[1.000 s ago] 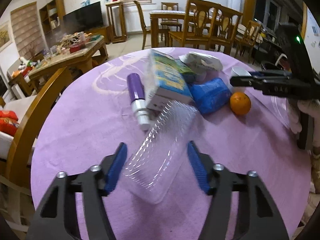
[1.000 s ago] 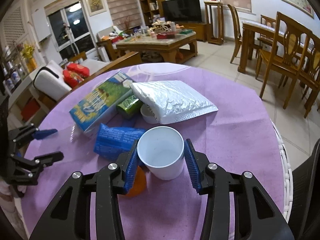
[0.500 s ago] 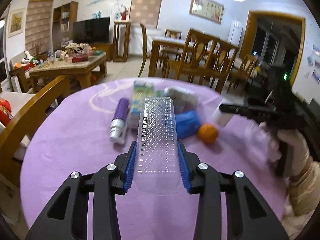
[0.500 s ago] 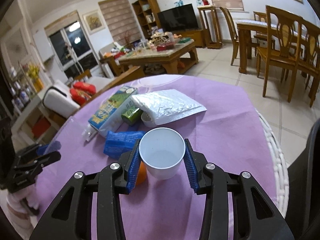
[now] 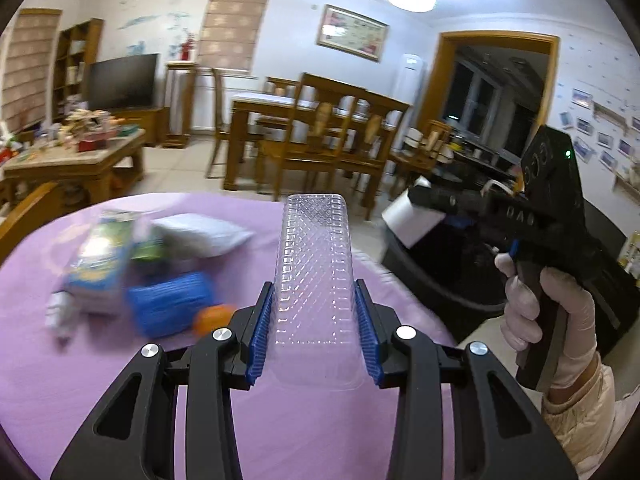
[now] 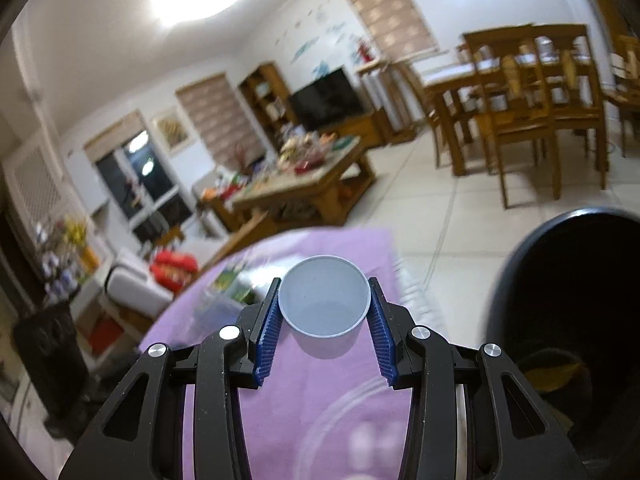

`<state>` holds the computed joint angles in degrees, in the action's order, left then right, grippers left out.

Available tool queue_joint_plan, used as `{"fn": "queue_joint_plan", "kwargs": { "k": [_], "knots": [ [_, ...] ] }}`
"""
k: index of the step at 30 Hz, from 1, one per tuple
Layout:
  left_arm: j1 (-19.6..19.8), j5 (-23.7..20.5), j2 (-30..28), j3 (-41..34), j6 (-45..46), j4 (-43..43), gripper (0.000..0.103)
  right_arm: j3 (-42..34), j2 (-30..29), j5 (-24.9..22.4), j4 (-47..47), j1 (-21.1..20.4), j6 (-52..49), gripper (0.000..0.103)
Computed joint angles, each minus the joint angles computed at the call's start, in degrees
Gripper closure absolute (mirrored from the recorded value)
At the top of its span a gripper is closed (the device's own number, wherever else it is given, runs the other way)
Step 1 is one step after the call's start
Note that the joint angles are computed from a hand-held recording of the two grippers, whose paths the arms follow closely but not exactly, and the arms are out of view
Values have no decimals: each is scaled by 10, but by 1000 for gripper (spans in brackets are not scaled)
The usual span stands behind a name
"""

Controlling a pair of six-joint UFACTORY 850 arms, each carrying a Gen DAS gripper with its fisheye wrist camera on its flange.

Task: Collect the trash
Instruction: 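Carry the plastic tray and paper cup over the bin and release both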

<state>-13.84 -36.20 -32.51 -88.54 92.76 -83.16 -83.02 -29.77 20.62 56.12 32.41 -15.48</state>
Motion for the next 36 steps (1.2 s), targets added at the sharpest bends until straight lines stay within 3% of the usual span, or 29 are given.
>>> {"fn": "queue_joint_plan", "kwargs": {
  "k": [8,12,17,26,36],
  "knots": [
    [-81,-22,-38,-55,-24,30,64,184,135,107,-7,-36,82,62],
    [-115,-43,-76,-104,-73,59,64,258,180,131,3,-61,110,62],
    [-151,-35,-120,-162,-139,114,64,334,220,154,-37,-93,193,62],
    [-176,-20,-158,-205,-222,188,64,375,219,160,-116,-132,279,62],
    [-186,-2,-160,-213,-261,229,64,326,165,135,-125,-139,280,62]
  ]
}}
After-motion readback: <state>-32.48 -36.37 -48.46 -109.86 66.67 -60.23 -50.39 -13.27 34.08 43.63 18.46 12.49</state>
